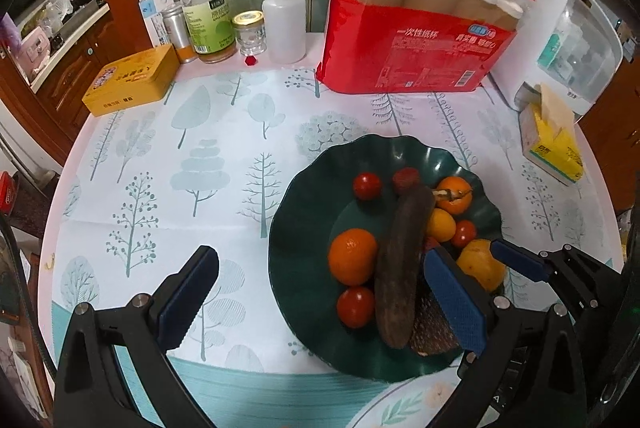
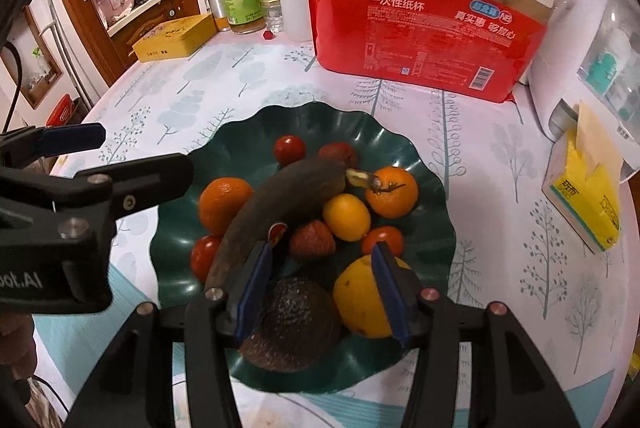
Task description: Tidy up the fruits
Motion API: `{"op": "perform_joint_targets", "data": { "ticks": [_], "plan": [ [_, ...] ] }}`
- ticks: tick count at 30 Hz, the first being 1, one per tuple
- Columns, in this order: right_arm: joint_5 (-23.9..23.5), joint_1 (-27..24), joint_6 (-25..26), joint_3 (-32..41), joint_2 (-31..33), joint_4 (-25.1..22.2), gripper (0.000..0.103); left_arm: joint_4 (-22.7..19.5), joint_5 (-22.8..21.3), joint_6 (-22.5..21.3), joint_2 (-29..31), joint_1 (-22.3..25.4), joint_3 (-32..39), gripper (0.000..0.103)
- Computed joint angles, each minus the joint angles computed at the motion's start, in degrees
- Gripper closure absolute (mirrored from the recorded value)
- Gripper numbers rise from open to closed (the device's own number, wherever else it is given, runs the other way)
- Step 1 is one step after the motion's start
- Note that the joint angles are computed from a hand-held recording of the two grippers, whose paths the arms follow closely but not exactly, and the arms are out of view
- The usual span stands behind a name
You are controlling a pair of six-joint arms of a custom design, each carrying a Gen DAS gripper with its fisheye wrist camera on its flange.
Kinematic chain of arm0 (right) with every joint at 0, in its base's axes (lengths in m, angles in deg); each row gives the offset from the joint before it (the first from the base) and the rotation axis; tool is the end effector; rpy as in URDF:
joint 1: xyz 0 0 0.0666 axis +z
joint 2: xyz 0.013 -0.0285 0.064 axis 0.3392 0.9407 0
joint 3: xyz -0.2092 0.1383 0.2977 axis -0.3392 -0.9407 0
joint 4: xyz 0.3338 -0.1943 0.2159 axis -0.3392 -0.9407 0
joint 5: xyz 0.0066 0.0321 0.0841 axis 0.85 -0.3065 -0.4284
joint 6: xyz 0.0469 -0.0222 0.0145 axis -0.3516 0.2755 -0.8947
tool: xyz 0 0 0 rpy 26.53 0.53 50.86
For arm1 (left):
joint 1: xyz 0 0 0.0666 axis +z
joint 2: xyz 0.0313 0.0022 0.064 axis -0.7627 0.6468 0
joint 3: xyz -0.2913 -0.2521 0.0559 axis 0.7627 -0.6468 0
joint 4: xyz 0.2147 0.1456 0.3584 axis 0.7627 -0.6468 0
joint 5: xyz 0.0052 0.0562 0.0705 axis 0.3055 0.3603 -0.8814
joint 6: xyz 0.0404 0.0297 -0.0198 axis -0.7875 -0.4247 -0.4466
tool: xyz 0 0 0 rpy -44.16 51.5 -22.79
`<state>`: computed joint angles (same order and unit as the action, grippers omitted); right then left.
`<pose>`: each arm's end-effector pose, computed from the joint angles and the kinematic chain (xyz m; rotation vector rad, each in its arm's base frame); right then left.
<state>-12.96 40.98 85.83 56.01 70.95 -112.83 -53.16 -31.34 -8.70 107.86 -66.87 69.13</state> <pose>0.6479 0.2535 0.4711 -0.8219 2.5460 0.1574 0.6318 -0.1878 0.5014 -0.3653 2.6126 0.0133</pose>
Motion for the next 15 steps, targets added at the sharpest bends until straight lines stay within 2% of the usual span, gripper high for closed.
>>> {"op": "perform_joint_targets", "data": {
  "ticks": [7,15],
  "plan": [
    [-0.97,-0.04,-1.24,-5.57,-5.23,0.99,0.050,1.57,-1.08,1.32,-5.01,-2.07,-4.82,0.001],
    [-1.44,-0.81,-4.14,-17.71,-15.66,3.33,0.050,2.93,-1.90,5.67,-12.79,-6.88,-14.20,0.001]
  ]
}}
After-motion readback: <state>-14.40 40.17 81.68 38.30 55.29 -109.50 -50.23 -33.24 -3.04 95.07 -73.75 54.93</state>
